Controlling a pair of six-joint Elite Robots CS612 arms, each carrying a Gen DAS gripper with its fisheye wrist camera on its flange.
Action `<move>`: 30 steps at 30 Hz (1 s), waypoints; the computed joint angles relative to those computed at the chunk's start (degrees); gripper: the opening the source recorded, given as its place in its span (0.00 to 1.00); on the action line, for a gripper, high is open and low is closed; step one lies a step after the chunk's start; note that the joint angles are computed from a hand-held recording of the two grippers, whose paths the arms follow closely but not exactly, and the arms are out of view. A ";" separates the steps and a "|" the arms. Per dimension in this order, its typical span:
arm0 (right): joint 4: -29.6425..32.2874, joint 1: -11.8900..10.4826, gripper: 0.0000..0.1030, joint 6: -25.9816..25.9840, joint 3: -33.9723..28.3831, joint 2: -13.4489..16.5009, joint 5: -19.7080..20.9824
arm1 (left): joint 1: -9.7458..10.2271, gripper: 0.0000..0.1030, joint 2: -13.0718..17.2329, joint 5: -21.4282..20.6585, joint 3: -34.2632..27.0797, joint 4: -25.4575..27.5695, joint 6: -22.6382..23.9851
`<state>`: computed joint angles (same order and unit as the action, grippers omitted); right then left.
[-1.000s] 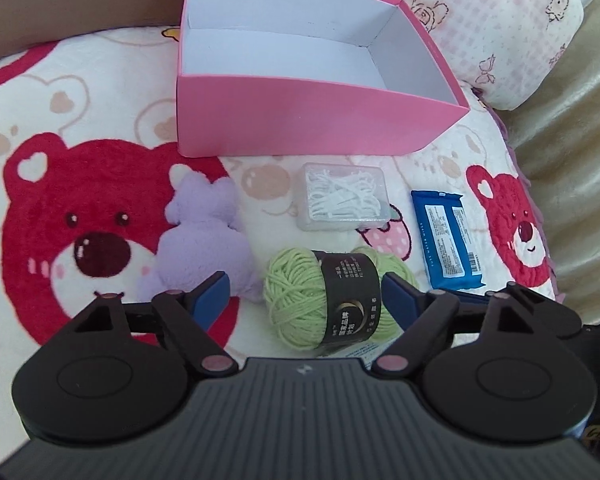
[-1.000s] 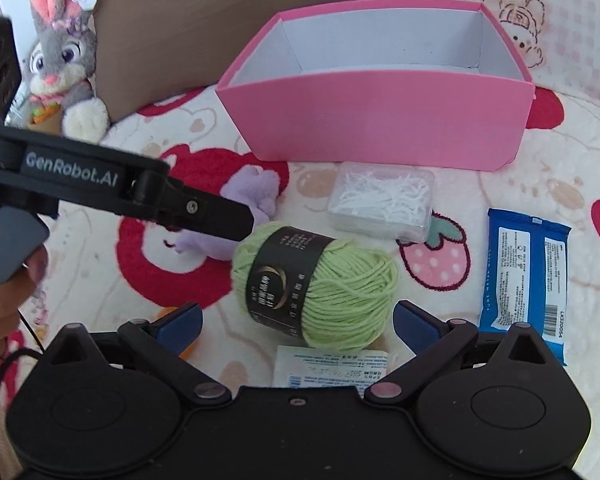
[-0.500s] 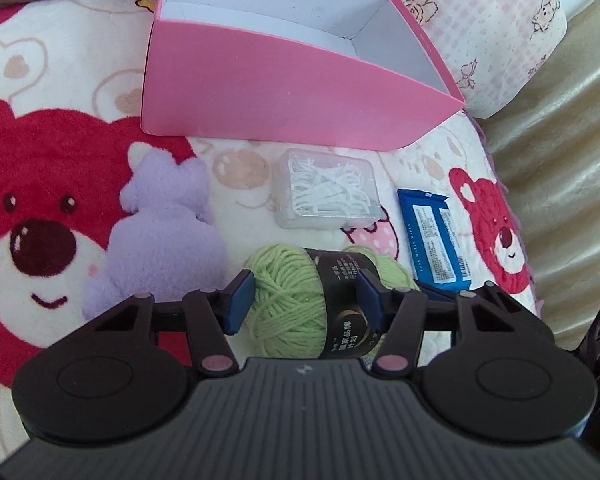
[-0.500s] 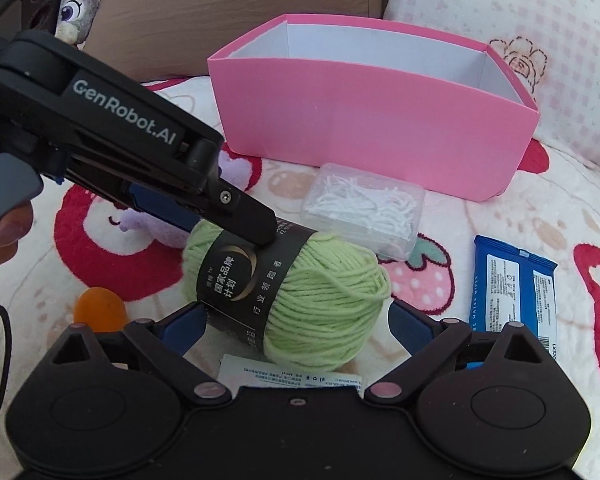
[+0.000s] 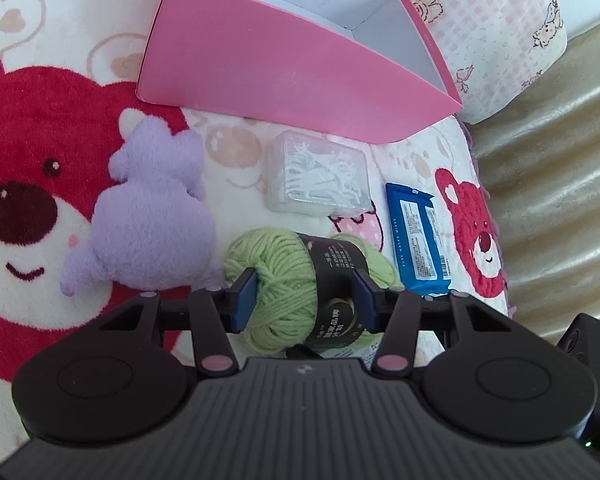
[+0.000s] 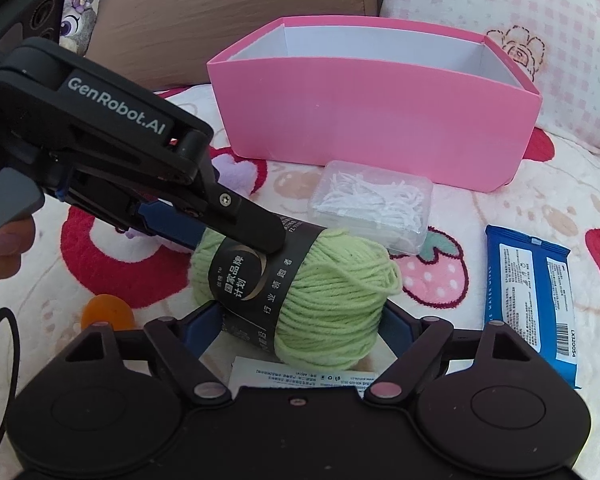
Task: Organize objects
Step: 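Reach the left gripper to the green yarn skein and close on it, then lift the yarn skein with the left gripper and carry it into the pink box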
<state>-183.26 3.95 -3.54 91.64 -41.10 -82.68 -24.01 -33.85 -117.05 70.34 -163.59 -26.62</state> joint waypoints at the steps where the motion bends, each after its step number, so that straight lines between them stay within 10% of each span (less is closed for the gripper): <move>1: 0.06 -0.01 0.83 0.14 -0.03 0.00 0.04 | -0.02 0.47 -0.04 -0.16 0.03 0.03 0.07; 30: -3.48 -0.23 0.90 -1.41 1.88 -4.07 2.90 | -0.26 0.47 -6.05 -0.73 4.28 0.03 2.54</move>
<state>-186.74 3.72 -4.95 93.52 -45.17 -79.78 -24.27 -39.90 -117.77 74.62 -163.56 -24.08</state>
